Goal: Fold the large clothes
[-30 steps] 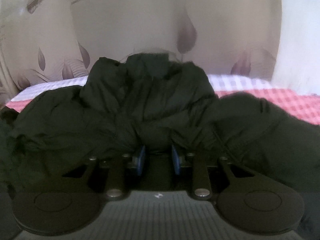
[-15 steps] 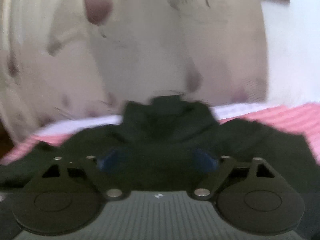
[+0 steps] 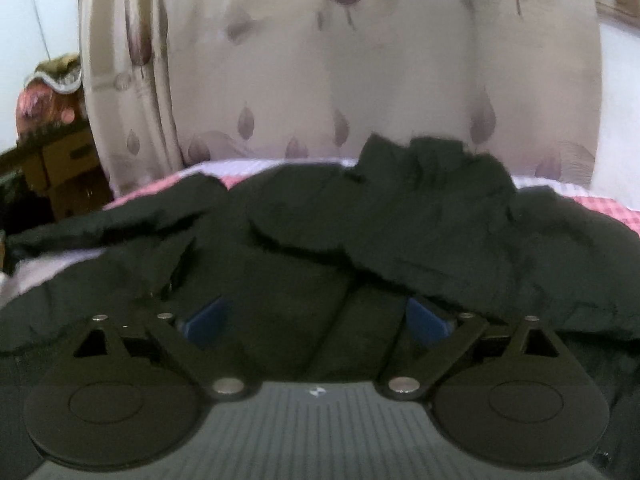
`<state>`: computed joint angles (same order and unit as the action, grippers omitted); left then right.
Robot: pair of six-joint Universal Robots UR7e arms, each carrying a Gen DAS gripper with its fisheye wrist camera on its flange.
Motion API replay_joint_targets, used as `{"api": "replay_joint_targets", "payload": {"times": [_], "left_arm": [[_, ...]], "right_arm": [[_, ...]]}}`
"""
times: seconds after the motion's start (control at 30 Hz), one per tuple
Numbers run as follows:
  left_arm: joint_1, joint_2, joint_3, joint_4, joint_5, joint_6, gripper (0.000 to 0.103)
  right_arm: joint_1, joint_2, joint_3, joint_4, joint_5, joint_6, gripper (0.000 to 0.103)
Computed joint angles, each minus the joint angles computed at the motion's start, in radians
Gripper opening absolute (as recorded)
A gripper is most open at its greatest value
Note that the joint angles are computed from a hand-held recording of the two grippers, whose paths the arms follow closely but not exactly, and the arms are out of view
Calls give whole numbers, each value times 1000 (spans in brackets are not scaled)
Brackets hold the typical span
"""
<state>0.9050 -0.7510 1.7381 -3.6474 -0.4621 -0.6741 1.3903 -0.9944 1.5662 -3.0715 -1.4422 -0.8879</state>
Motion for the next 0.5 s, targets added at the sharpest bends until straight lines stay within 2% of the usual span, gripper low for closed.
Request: {"api": "replay_joint_targets", "payload": {"times": [0.03,0.07,0.1,0.13,0.17,0.2,0.27,0.33,0.43,0.5], "left_arm": [[4,4,-11,8,1,12,93],[9,11,-22,-1,-4,29,84],[19,17,-35,-8,-15,39,66],[29,14,-32,-3,-33,29,54],[44,5,-26,21,-59,-4,29],[58,-3,-19,45,-83,-47,12],[75,4,-10,-24,-113,-47,10],[71,35,-30,-138,-100,46,10],[47,68,-90,-196,-61,134,9],[21,93,-154,-227,-42,246,8]], "right_arm": [[1,0,10,-23,-7,12,98],[2,1,18,-55,-14,23,98],[2,6,27,-108,-22,38,98],[3,12,31,-155,-25,50,99],[-2,14,40,-201,-18,62,100],[-9,12,53,-239,7,72,103],[-28,3,72,-269,68,86,103],[-38,-5,68,-249,97,105,103],[-58,-24,38,-117,143,184,103],[-70,-25,6,-39,162,263,103]]}}
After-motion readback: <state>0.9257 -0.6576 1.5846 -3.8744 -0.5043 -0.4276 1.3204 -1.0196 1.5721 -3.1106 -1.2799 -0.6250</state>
